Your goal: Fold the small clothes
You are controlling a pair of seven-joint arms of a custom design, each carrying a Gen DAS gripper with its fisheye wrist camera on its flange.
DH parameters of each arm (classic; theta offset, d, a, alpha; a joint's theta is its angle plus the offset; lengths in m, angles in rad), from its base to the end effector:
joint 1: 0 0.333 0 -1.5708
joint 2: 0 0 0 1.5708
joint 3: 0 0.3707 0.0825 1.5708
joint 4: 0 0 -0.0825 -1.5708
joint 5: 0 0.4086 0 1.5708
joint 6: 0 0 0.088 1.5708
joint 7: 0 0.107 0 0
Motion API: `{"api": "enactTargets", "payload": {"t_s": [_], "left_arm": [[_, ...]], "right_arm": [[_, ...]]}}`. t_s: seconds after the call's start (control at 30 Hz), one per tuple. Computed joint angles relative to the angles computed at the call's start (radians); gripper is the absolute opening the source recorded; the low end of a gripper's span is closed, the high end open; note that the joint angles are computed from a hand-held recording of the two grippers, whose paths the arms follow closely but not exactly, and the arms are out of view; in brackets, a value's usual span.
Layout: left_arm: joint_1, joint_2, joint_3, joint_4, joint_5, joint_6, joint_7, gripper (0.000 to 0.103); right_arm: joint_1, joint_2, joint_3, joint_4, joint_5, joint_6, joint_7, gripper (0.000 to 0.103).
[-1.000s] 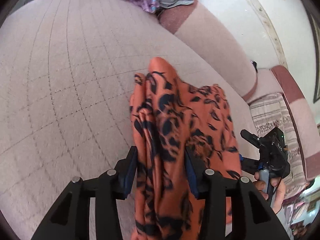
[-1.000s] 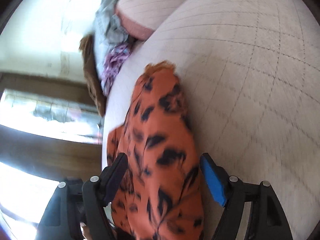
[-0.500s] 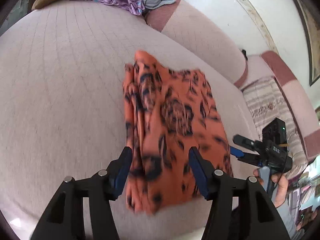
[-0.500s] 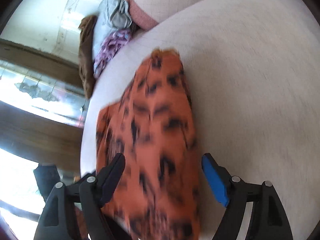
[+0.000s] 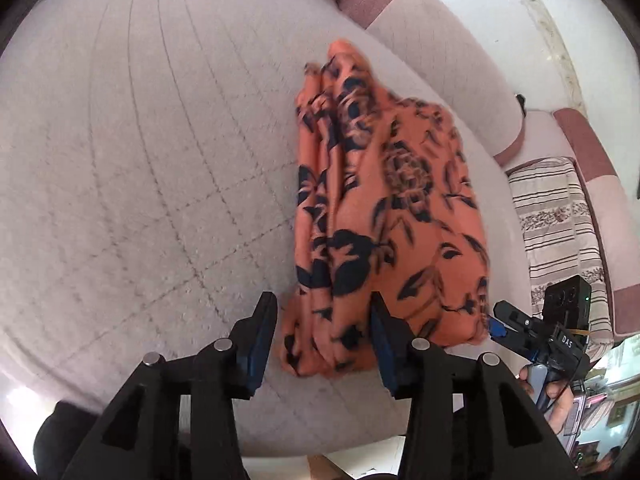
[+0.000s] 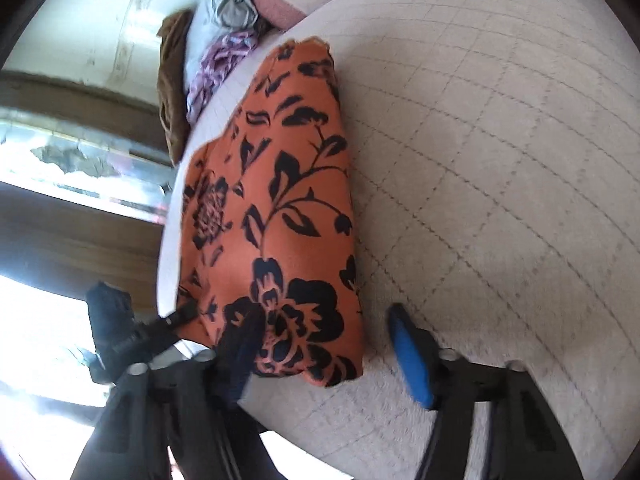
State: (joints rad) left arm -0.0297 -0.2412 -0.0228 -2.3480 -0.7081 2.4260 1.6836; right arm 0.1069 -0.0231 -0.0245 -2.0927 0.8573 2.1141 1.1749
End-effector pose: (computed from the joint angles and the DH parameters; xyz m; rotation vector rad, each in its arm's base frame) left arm 0.5017 -0.0294 0.5017 2.3098 -1.6941 0.8854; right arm 0.5677 0.0818 0.4935 -1.7737 1.7199 0.5189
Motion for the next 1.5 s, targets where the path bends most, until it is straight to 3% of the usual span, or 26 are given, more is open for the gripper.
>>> {"api": "enactTargets", "payload": {"t_s": [0.03, 0.1, 0.13, 0.33, 0.47, 0.5, 0.57, 0.67, 0.77, 0.83, 0.9, 1.03, 1.13, 1.33, 1.5], "left_arm": [[-0.004, -0.011, 0.004, 0.003, -0.017, 0.01, 0.017, 0.05], [-0.01, -0.018, 0.007, 0.005, -0.041, 0.053, 0.049, 0.07], [-0.012, -0.011, 0.003, 0.015, -0.039, 0.079, 0.054, 0.072], [-0.013, 0.149, 0.0, 0.159, -0.127, 0.11, 0.16, 0.072], [0.03, 0.236, -0.033, 0.196, -0.017, 0.087, 0.068, 0.072], [0.043, 0.247, -0.034, 0.195, -0.026, 0.06, 0.075, 0.072], [0.053, 0.238, -0.049, 0.17, -0.091, 0.102, 0.146, 0.072], [0.067, 0.233, -0.05, 0.18, -0.085, 0.052, 0.136, 0.073], [0.076, 0.216, -0.046, 0.168, -0.126, 0.028, 0.193, 0.075], [0.078, 0.213, -0.047, 0.161, -0.091, 0.032, 0.182, 0.069], [0.081, 0.227, -0.041, 0.176, -0.166, -0.023, 0.215, 0.034], [0.075, 0.205, -0.053, 0.168, -0.124, 0.001, 0.155, 0.032], [0.062, 0.178, -0.056, 0.161, -0.132, 0.031, 0.149, 0.029], [0.017, 0.166, -0.065, 0.228, -0.181, 0.071, 0.18, 0.028], [-0.026, 0.265, -0.105, 0.385, -0.173, 0.073, 0.179, 0.029]], "right_arm": [[-0.002, -0.011, -0.002, -0.006, 0.004, 0.009, -0.008, 0.075], [-0.005, -0.027, -0.01, -0.008, 0.03, 0.014, -0.033, 0.076], [-0.004, -0.024, -0.01, -0.003, 0.045, 0.015, -0.034, 0.077], [-0.007, 0.068, 0.002, 0.108, 0.086, 0.007, -0.024, 0.077], [-0.011, 0.141, 0.027, 0.183, 0.077, 0.013, -0.024, 0.077], [-0.009, 0.164, 0.035, 0.208, 0.068, 0.016, -0.023, 0.077], [-0.004, 0.218, 0.051, 0.255, 0.031, 0.018, -0.003, 0.077], [-0.001, 0.29, 0.073, 0.315, -0.023, -0.005, 0.059, 0.078], [0.005, 0.293, 0.095, 0.33, -0.065, 0.017, 0.034, 0.078], [0.013, 0.298, 0.101, 0.336, -0.105, 0.029, 0.027, 0.076], [0.016, 0.309, 0.104, 0.343, -0.124, 0.037, 0.033, 0.069], [0.023, 0.314, 0.108, 0.372, -0.18, 0.027, 0.058, 0.048], [0.034, 0.291, 0.113, 0.378, -0.215, 0.041, 0.051, 0.042], [0.018, 0.239, 0.107, 0.403, -0.185, 0.056, -0.016, 0.039], [-0.021, 0.211, 0.07, 0.448, -0.16, 0.073, -0.032, 0.039]]}}
